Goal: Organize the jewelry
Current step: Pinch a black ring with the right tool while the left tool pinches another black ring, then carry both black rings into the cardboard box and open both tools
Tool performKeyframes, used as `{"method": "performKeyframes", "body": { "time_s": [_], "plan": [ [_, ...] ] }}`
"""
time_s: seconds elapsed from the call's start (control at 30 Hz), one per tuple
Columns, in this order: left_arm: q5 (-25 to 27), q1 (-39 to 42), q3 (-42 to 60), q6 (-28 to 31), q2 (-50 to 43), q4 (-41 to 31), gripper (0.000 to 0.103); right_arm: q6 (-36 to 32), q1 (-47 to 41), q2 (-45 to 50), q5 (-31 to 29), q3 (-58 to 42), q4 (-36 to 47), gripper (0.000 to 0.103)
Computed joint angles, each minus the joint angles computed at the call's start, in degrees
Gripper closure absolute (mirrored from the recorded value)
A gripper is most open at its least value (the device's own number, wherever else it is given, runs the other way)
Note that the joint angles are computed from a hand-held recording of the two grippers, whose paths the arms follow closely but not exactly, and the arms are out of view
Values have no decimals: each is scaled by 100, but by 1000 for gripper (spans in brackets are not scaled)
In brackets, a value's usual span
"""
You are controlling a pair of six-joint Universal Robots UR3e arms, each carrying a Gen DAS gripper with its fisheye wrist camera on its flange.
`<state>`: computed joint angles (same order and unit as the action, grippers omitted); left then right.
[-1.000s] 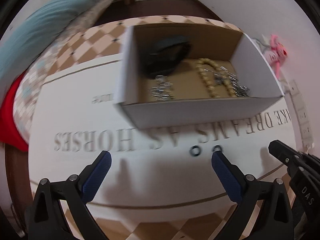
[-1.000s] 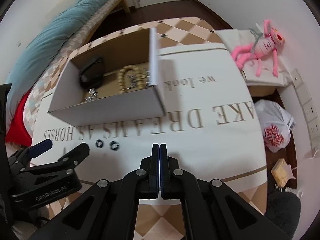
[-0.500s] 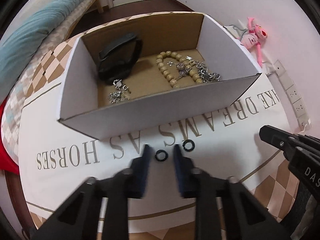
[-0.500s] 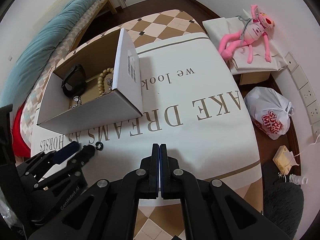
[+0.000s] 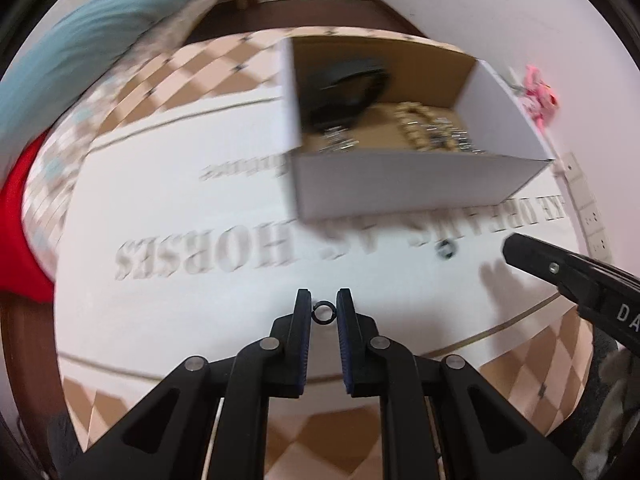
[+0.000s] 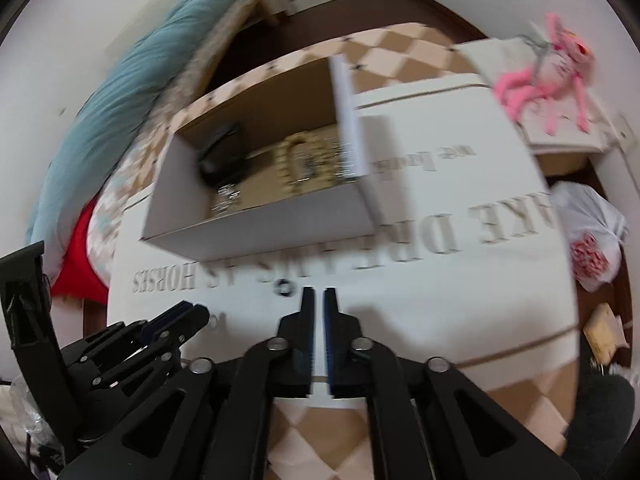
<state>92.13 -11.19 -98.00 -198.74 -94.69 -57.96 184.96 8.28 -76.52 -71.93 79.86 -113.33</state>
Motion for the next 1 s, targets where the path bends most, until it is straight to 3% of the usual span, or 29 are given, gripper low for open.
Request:
{"method": "performKeyframes", "body": {
  "time_s": [0.07, 0.3, 0.43, 0.5, 0.67, 0.8, 1.0],
  "plan": [
    [16, 204, -355, -16, 286, -17, 93, 42, 215, 186, -50, -112, -105, 70],
    [-27, 624, -953, -12, 721, 28, 93, 138, 1092, 1076, -986, -832, -261, 69],
    [-54, 648, -998, -6, 779, 59, 93, 56, 1471, 1235, -1683, -861, -596, 91],
    [-54, 590, -964, -44, 760, 78, 93, 16, 1532, 1245, -1768, -835, -664, 92],
    [-250, 529, -654, -68, 884, -140, 93, 120, 1253, 793, -1330, -449, -716, 92],
    [-611, 463, 186, -97, 769, -424, 93, 136, 745, 49, -640, -331, -417, 92],
    [-1359, 615, 2078, 64, -391, -799, 93, -33, 77, 510, 279, -1918, 553, 92]
  ]
}}
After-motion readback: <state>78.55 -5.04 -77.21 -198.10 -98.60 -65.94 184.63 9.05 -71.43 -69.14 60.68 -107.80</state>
